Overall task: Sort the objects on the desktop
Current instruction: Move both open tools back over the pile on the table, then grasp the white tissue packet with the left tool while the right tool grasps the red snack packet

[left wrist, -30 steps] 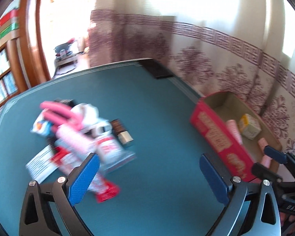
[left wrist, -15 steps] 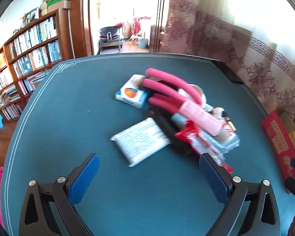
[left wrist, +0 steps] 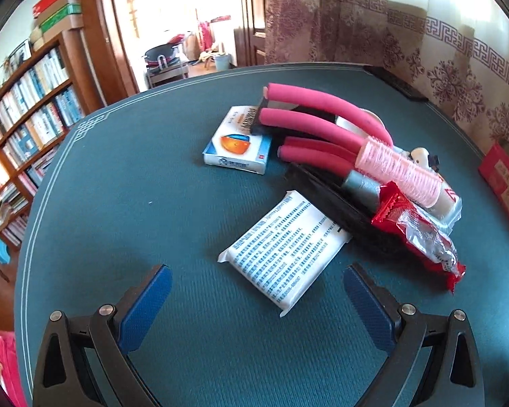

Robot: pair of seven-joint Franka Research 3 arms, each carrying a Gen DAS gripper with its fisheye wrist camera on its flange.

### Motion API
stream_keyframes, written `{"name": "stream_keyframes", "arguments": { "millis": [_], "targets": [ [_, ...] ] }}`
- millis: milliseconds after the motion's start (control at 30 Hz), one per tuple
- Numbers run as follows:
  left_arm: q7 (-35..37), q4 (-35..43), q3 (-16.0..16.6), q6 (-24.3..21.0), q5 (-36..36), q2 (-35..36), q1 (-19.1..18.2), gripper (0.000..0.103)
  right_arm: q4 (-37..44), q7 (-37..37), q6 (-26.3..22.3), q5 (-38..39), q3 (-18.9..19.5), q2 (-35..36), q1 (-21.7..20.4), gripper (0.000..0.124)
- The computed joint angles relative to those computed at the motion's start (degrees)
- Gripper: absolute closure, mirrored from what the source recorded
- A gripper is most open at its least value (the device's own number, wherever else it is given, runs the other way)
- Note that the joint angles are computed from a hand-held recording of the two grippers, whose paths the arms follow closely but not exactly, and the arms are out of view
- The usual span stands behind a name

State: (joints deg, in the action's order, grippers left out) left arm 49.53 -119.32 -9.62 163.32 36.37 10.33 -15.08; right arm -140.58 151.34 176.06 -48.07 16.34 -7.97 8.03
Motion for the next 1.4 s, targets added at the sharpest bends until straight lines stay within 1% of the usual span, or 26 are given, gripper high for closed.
{"name": "stream_keyframes", "arguments": {
  "millis": [133, 233, 333, 400, 433, 467, 500, 533, 600, 667, 733, 867, 933, 1000, 1033, 1100, 1167, 1200, 1233, 1267, 1300, 1333, 1400],
  "targets": [
    [3.9, 1.6, -0.3, 0.9, -0.6, 1.9, 0.3, 0.001, 0.7, -1.4, -0.8, 1.2, -0.4, 0.8, 1.3, 0.041],
    [7.4, 3.1, -0.7, 1.7, -2.7, 3.5, 0.8, 0.001, 1.1, -2.2, -0.9, 1.7, -1.1, 1.4, 2.2, 0.041],
    [11.3, 4.7, -1.6, 2.3, -6.5, 5.2, 1.7, 0.001, 1.4, -2.7, -1.0, 2.1, -1.7, 1.7, 3.1, 0.041],
    [15.1, 5.5, -3.2, 2.2, -11.0, 6.3, 3.0, 0.001, 1.5, -2.5, -1.1, 2.0, -1.9, 1.8, 3.5, 0.041],
    [15.5, 5.8, -3.0, 2.3, -11.8, 6.6, 2.8, 0.001, 1.5, -2.5, -1.0, 2.0, -2.0, 2.0, 3.7, 0.041],
    [14.8, 5.7, -1.9, 2.9, -10.9, 6.6, 1.8, 0.004, 1.5, -2.6, -1.0, 2.2, -2.2, 2.1, 3.9, 0.041],
    [15.1, 5.2, -1.8, 3.6, -11.1, 6.3, 1.7, 0.012, 1.5, -2.8, -1.0, 2.4, -2.4, 2.1, 4.1, 0.041],
    [15.7, 4.6, -2.0, 4.2, -11.6, 5.9, 1.8, 0.018, 1.5, -3.0, -1.0, 2.7, -2.6, 2.2, 4.3, 0.041],
    [16.8, 3.3, -2.4, 5.3, -12.6, 4.9, 1.9, 0.044, 1.7, -3.5, -0.9, 3.1, -2.9, 2.7, 4.7, 0.041],
    [15.6, 2.3, -1.7, 5.3, -12.5, 3.9, 1.1, 0.053, 2.0, -4.2, -0.4, 3.7, -3.3, 3.3, 5.2, 0.041],
    [13.6, 0.7, -1.2, 6.2, -12.9, 2.9, 0.7, 0.053, 2.3, -5.5, 0.4, 4.9, -3.9, 3.8, 5.9, 0.041],
    [10.8, -4.2, -1.5, 8.3, -15.0, -0.5, 1.5, 0.053, 3.9, -7.4, 1.8, 5.5, -4.9, 5.4, 6.8, 0.041],
    [9.7, -6.6, -1.7, 9.2, -16.1, -2.2, 2.0, 0.053, 5.0, -10.0, 3.0, 7.9, -5.9, 6.8, 7.9, 0.041],
    [7.4, -8.7, -1.2, 9.9, -15.4, -3.9, 1.8, 0.053, 6.0, -15.2, 4.1, 13.6, -6.9, 8.2, 9.5, 0.041],
    [5.3, -9.9, -0.6, 10.2, -13.9, -4.8, 1.5, 0.053, 6.7, -20.9, 4.9, 19.6, -6.6, 9.3, 9.9, 0.041],
    [2.1, -11.5, 0.0, 10.4, -11.5, -6.1, 1.5, 0.053, 8.3, -29.1, 5.3, 27.9, -5.1, 11.2, 9.9, 0.041],
    [0.8, -13.4, -0.2, 11.2, -11.3, -7.5, 2.3, 0.053, 10.2, -31.9, 5.5, 29.8, -5.3, 12.9, 10.7, 0.041],
    [0.6, -14.4, -0.4, 11.7, -11.7, -8.3, 2.7, 0.053, 11.2, -32.1, 5.6, 29.3, -6.7, 13.7, 12.1, 0.043],
    [0.6, -15.3, -0.6, 12.2, -12.1, -8.9, 3.2, 0.053, 12.9, -29.6, 5.3, 25.9, -10.0, 14.9, 15.2, 0.048],
    [0.7, -16.2, -0.7, 12.6, -12.7, -9.7, 3.5, 0.053, 14.3, -28.2, 4.8, 24.1, -12.6, 15.9, 17.6, 0.05],
    [0.8, -16.7, -0.9, 13.0, -13.0, -10.0, 3.8, 0.053, 15.8, -27.2, 4.1, 22.8, -15.0, 17.0, 19.7, 0.056],
    [-0.6, -16.4, -1.0, 12.9, -11.9, -9.8, 3.9, 0.053, 17.7, -27.3, 3.2, 22.7, -16.4, 18.5, 20.9, 0.06],
    [-0.5, -17.1, -1.3, 13.3, -12.2, -10.3, 4.2, 0.053, 19.8, -29.0, 2.3, 24.2, -17.4, 20.3, 22.1, 0.062]
  ]
}}
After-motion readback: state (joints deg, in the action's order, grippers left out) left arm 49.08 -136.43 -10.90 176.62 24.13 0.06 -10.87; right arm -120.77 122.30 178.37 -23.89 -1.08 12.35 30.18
